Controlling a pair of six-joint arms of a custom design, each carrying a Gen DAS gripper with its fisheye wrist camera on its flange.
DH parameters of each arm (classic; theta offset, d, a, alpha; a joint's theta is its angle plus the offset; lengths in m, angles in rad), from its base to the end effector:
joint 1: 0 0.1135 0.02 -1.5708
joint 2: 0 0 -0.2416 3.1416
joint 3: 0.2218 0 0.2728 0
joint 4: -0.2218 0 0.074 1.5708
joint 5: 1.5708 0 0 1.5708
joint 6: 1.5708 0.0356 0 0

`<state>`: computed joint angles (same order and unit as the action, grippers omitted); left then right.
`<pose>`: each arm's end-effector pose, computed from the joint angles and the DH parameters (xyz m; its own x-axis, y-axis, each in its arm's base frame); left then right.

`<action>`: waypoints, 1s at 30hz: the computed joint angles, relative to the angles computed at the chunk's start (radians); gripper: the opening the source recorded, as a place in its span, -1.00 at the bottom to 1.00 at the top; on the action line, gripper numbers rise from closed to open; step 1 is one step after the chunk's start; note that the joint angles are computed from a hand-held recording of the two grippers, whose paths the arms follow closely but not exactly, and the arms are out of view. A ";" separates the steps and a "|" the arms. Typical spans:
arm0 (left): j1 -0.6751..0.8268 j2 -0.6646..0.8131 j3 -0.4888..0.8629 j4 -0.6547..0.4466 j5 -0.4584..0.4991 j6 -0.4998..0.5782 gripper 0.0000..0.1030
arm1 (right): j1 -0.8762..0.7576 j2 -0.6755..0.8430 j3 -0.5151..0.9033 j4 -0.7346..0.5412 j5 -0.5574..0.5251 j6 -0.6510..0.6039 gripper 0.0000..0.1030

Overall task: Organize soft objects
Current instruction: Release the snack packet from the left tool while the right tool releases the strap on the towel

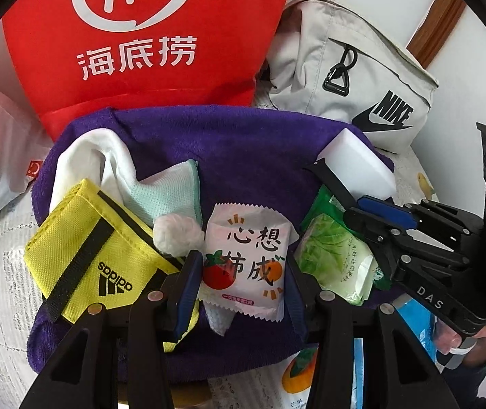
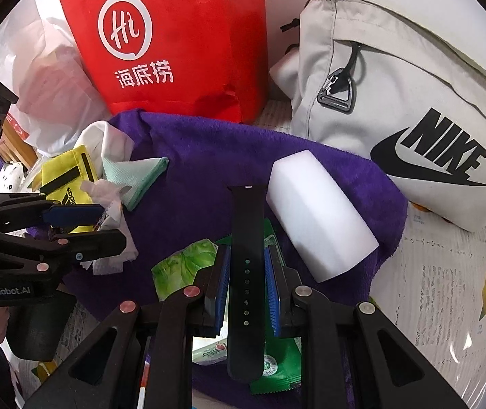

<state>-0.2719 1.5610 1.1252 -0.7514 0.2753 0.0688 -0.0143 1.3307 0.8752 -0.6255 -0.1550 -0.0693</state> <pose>0.3102 -0.0965 0.1968 -0.8666 0.3103 -0.3907 0.4170 0.8804 -0.2258 0.2793 0.0015 0.1887 -0.8762 -0.0559 -0.4788 -0.1194 0.9875 0.1033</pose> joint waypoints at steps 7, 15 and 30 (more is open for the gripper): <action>-0.003 0.017 0.009 -0.003 -0.011 0.001 -0.12 | -0.005 0.015 0.005 -0.005 -0.010 -0.010 -0.60; -0.010 0.043 0.034 -0.012 -0.006 -0.004 0.01 | -0.023 0.021 0.016 -0.025 -0.028 -0.018 -0.57; -0.021 -0.002 0.056 -0.088 -0.005 -0.049 0.34 | -0.061 -0.121 -0.018 -0.098 -0.058 -0.014 -0.11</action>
<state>-0.2926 1.5592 1.1808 -0.8390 0.2700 0.0201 -0.0749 1.2094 0.8567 -0.7238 -0.2127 -0.0837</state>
